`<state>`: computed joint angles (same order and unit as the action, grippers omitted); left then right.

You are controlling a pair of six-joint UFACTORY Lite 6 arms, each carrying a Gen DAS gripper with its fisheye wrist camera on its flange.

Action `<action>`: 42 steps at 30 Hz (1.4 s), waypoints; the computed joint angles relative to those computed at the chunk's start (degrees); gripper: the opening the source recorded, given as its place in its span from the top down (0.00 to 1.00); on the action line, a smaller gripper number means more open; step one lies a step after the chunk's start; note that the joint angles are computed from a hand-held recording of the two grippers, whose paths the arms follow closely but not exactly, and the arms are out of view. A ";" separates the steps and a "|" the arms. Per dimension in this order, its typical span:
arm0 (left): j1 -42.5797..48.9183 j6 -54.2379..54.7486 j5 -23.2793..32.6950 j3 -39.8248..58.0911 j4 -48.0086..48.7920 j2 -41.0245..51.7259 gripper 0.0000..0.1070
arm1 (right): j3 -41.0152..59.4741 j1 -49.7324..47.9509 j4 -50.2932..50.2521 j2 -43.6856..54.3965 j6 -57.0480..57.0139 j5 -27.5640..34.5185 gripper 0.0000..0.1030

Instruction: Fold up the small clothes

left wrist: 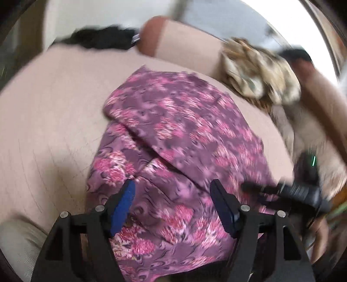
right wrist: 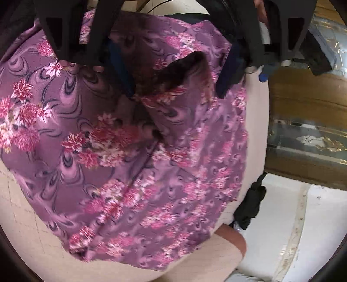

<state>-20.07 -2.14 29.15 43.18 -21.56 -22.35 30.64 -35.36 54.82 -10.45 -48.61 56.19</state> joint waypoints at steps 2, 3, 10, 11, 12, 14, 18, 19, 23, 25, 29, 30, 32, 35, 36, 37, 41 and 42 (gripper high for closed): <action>3.68 3.76 0.29 2.07 -3.93 2.79 0.34 | 0.90 1.34 0.29 2.38 0.08 -1.36 0.83; 4.52 2.60 0.67 3.90 -2.29 4.35 0.34 | 2.05 2.27 0.19 3.47 0.51 -1.50 0.91; 11.09 5.62 5.85 12.50 -5.21 7.92 0.34 | 10.85 -2.48 -6.52 -14.93 6.79 11.49 0.91; 11.92 6.28 6.46 13.40 -6.57 9.16 0.34 | 12.27 -4.45 -7.23 -16.67 6.90 14.40 0.91; 12.56 6.73 6.83 13.92 -7.52 10.22 0.34 | 12.76 -5.46 -7.64 -17.45 6.84 15.68 0.91; 13.21 7.49 6.44 14.88 -9.23 13.23 0.34 | 12.25 -8.70 -8.24 -18.83 4.05 17.74 0.91; 13.37 4.41 5.06 19.87 -7.53 23.21 0.34 | 7.24 -9.33 -9.38 -13.62 -0.38 12.70 0.91; 14.04 4.33 5.40 21.45 -7.82 25.61 0.34 | 6.71 -9.21 -8.64 -12.11 -1.13 11.82 0.91; 17.32 3.23 7.51 31.24 -8.53 36.07 0.41 | 9.51 -11.15 -7.83 -9.13 -2.80 13.25 0.91; 19.02 3.65 8.05 36.05 -10.07 40.54 0.41 | 12.22 -14.01 -7.35 -9.01 -5.39 16.91 0.91; 21.52 2.38 9.20 45.10 -12.33 49.74 0.50 | 10.89 -11.89 -13.25 -8.65 -6.52 10.44 0.88; 21.97 2.33 10.16 47.70 -12.64 52.12 0.59 | 9.82 -9.40 -17.14 -5.97 -4.87 5.94 0.88; 22.21 1.55 11.80 52.56 -12.58 56.55 0.70 | 9.14 -8.18 -21.42 -3.27 -1.60 1.66 0.87; 23.35 4.85 13.53 55.59 -16.40 59.68 0.71 | 12.97 -11.44 -16.81 -4.23 -3.11 6.22 0.40; 23.82 6.58 14.11 56.18 -18.45 60.29 0.71 | 14.46 -11.71 -15.09 -4.90 -3.37 7.27 0.25; 24.31 8.16 14.54 56.54 -20.53 60.76 0.71 | 16.16 -11.54 -13.01 -5.38 -3.89 8.41 0.25; 25.52 12.41 16.31 59.02 -26.89 64.05 0.71 | 31.15 -1.57 -5.80 5.86 0.35 11.33 0.25; 25.68 13.33 17.04 59.52 -28.05 65.05 0.71 | 35.39 1.36 -3.98 10.40 1.22 11.05 0.25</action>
<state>5.62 11.19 46.19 102.70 -49.61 42.71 66.03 -33.99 50.84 -0.05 -47.39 67.24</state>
